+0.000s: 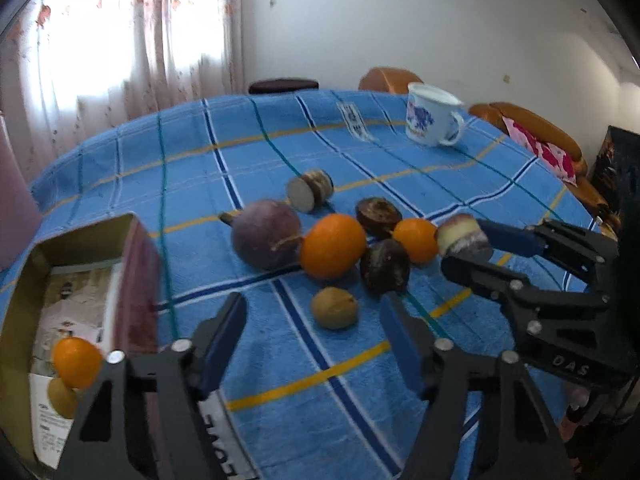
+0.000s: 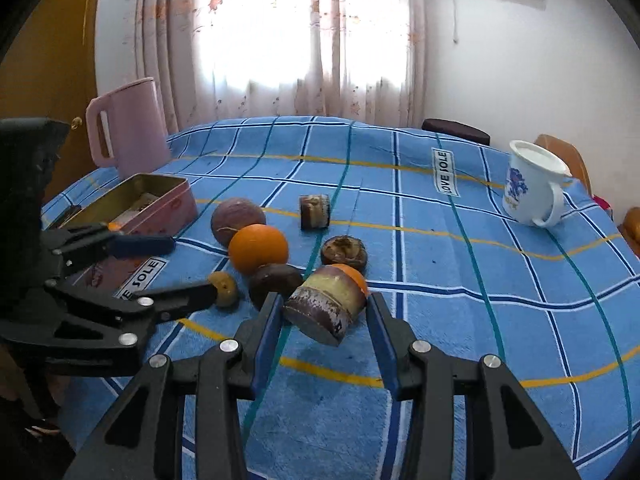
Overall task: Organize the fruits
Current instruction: 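Grasp the cylindrical brown-and-white piece with the right gripper, then grasp another small brown fruit with the left gripper while the right gripper holds the cylinder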
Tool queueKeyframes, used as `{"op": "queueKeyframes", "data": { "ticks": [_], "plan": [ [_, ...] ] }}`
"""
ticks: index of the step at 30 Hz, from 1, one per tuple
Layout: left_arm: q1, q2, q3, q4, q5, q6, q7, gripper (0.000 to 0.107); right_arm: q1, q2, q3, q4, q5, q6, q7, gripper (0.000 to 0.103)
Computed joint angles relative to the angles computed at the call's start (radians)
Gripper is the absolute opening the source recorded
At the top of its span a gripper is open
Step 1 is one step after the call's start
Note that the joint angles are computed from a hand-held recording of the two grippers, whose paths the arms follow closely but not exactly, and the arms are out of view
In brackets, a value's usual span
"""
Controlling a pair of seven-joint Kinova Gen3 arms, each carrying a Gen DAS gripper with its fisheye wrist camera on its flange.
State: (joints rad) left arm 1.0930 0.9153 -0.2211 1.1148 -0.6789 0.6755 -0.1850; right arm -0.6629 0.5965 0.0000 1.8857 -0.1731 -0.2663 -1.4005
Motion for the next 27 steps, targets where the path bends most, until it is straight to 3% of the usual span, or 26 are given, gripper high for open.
{"op": "queueKeyframes", "data": {
  "ticks": [6, 10, 13, 18, 23, 27],
  "plan": [
    [-0.103, 0.017, 0.11, -0.051, 0.104, -0.02, -0.146, 0.031, 0.049, -0.003, -0.049, 0.005, 0.029, -0.005, -0.021, 0.045],
    [-0.097, 0.033, 0.097, -0.087, 0.145, 0.005, -0.198, 0.03, 0.07, -0.002, -0.066, 0.008, 0.052, -0.013, -0.036, 0.045],
    [-0.094, 0.021, 0.081, -0.061, 0.162, -0.031, -0.201, 0.029, 0.076, -0.001, -0.074, 0.018, 0.065, -0.038, -0.041, 0.045],
    [-0.028, -0.012, -0.011, 0.03, 0.131, -0.122, -0.117, 0.029, 0.097, -0.007, -0.1, 0.052, 0.091, -0.096, -0.051, 0.045],
    [0.056, -0.013, -0.109, 0.062, 0.057, -0.135, -0.006, 0.029, 0.083, -0.012, -0.092, 0.079, 0.083, -0.148, -0.036, 0.045],
    [0.09, -0.01, -0.144, 0.073, -0.003, -0.129, 0.069, 0.029, 0.08, -0.015, -0.096, 0.104, 0.079, -0.197, -0.021, 0.045]
  ]
}}
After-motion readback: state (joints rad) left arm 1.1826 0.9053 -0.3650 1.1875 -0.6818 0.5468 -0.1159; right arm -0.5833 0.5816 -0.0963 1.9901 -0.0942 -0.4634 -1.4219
